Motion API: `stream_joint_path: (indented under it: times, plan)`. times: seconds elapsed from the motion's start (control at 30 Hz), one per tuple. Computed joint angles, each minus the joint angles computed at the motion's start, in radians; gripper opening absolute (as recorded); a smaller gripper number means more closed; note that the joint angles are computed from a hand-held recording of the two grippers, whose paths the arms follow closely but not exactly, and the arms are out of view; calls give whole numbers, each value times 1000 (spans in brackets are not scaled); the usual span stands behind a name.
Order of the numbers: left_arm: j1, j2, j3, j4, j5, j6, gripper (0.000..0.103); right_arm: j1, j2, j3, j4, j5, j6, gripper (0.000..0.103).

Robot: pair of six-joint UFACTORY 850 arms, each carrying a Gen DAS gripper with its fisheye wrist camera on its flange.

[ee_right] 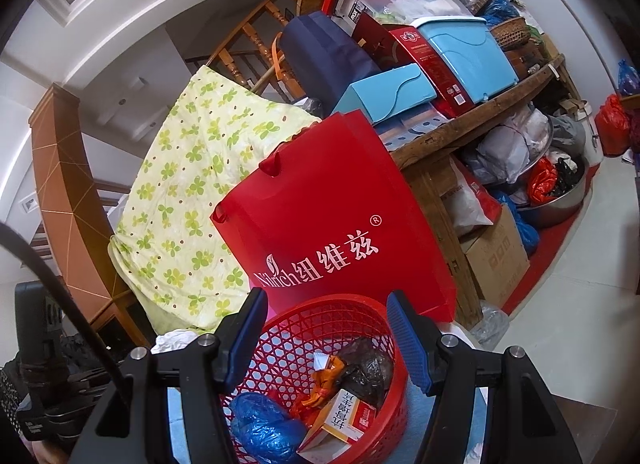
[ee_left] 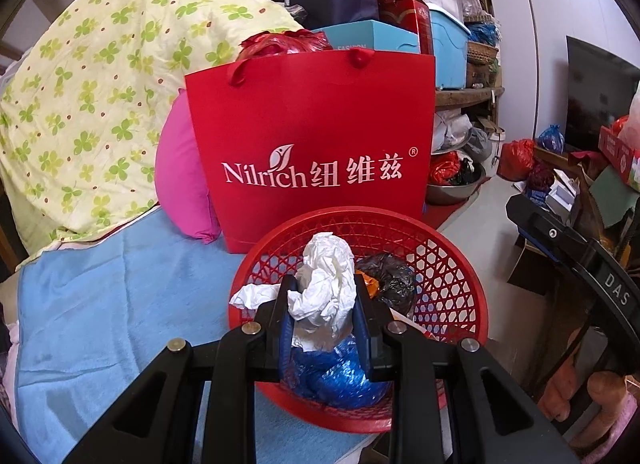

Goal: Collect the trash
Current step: 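Carry the white tissue in the left gripper over the red basket, then open the left gripper to drop the tissue into the basket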

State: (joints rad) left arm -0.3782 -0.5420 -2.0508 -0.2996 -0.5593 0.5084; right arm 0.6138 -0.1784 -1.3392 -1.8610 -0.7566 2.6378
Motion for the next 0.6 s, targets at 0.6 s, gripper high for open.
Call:
stream_joint_path:
  times: [0.6]
  plan:
    - [-43,-100,-121,174,-13,-114,54,-12,12,19,8,12,23,66]
